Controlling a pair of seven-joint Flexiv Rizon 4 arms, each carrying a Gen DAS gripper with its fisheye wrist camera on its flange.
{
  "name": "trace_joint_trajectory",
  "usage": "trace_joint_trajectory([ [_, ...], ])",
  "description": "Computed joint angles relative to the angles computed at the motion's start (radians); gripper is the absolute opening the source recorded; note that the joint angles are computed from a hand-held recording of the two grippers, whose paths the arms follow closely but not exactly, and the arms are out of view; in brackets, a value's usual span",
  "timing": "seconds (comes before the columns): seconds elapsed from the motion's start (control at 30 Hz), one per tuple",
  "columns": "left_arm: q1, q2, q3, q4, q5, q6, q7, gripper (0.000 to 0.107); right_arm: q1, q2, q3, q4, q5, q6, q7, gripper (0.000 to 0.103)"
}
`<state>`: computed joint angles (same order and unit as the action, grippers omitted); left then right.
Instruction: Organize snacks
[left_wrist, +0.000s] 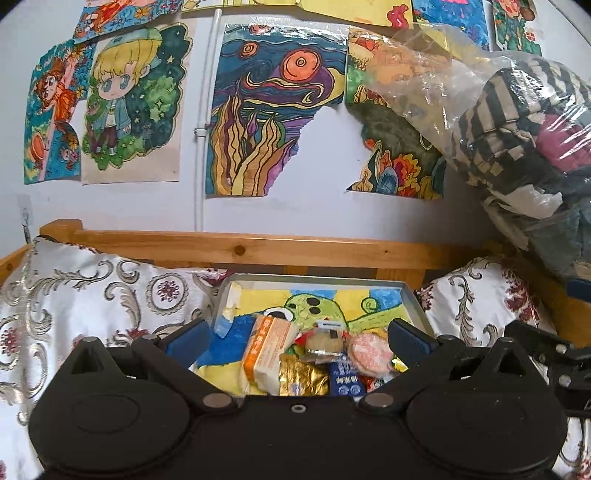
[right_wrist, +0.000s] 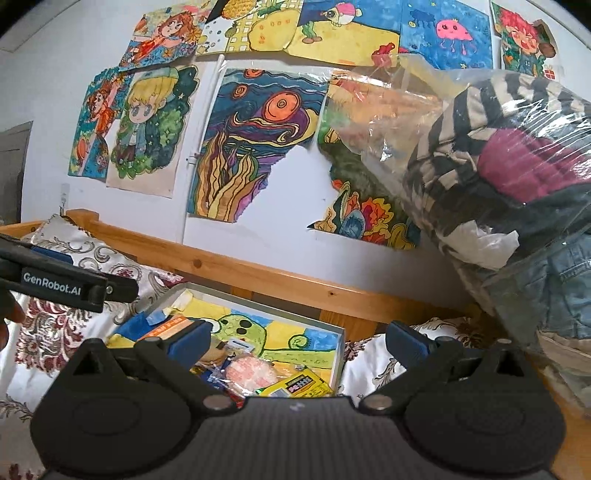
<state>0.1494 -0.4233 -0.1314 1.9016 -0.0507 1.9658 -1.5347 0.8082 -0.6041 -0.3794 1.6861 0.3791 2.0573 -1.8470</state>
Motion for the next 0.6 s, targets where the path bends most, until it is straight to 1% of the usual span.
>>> trace_joint_trajectory([
  [0.13,0.043,0.045,-0.028,0.066,0.037,0.008,-0.028,0.102,0.028,0.032,-0.006,0.039,0.02,0.013,-0.019,0.103],
  [0.23,0.062,0.071,-0.032,0.111,0.064,0.019,-0.049,0.102,0.041,0.055,0.003,0.063,0.033,0.022,-0.043,0.103],
  [0.47,0.108,0.125,-0.033,0.198,0.137,0.044,-0.114,0.102,0.077,0.105,0.026,0.12,0.08,0.039,-0.117,0.103],
  [0.6,0.126,0.15,-0.025,0.232,0.176,0.055,-0.144,0.102,0.079,0.127,0.057,0.146,0.112,0.053,-0.149,0.103],
])
